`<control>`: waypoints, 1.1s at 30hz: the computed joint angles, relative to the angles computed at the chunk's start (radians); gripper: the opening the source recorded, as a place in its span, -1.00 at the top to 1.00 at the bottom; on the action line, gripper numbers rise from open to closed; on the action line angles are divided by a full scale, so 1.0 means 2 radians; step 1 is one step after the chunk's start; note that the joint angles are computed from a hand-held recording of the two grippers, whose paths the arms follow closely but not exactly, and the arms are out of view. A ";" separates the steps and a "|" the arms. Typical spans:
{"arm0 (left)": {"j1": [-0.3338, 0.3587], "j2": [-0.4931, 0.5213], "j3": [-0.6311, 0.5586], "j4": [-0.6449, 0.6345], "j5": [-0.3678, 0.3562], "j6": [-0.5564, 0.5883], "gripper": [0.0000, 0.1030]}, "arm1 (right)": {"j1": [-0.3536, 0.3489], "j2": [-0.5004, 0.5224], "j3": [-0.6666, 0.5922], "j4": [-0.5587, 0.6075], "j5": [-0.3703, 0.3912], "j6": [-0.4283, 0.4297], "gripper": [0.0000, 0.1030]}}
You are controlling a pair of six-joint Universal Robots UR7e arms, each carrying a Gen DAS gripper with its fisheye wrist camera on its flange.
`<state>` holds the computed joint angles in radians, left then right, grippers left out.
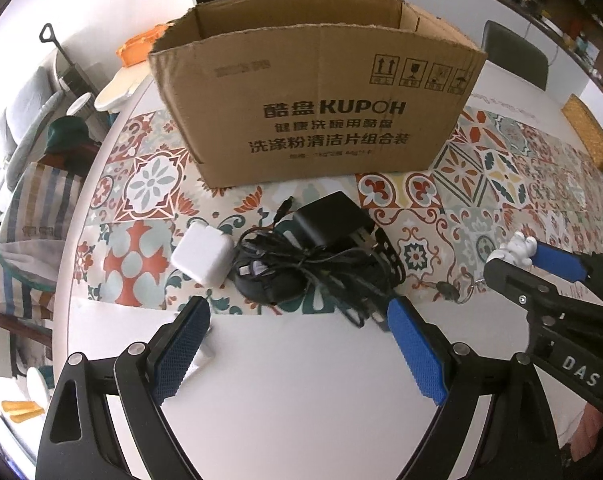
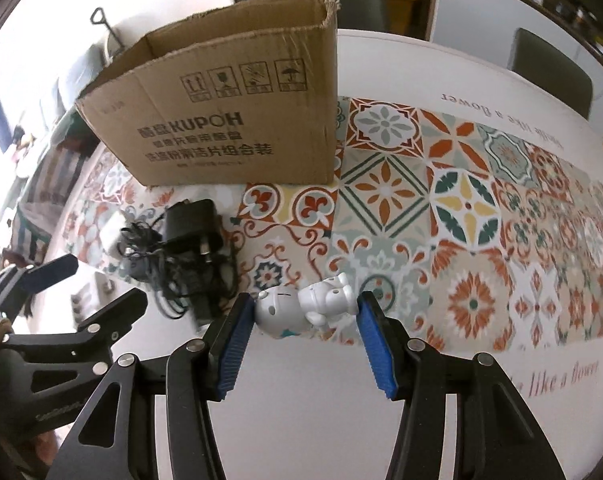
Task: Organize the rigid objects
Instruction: 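Grasp the white robot figurine with the right tool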
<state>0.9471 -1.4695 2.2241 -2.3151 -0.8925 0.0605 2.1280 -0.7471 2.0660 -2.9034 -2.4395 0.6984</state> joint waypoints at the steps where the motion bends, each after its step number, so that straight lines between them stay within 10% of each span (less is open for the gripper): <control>1: 0.004 -0.007 -0.001 0.003 -0.005 0.007 -0.77 | 0.004 0.000 -0.001 0.004 0.001 0.012 -0.03; 13: 0.036 -0.061 -0.008 0.045 -0.037 0.075 -0.77 | 0.046 0.024 -0.028 0.062 0.016 0.119 -0.03; 33: 0.101 -0.012 -0.079 0.032 -0.042 0.192 -0.69 | 0.025 0.104 -0.099 0.008 0.097 0.119 -0.03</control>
<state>1.1496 -1.4941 2.0666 -2.2517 -0.9759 0.4451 2.1773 -0.5392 1.8685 -2.8870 -2.2462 0.9374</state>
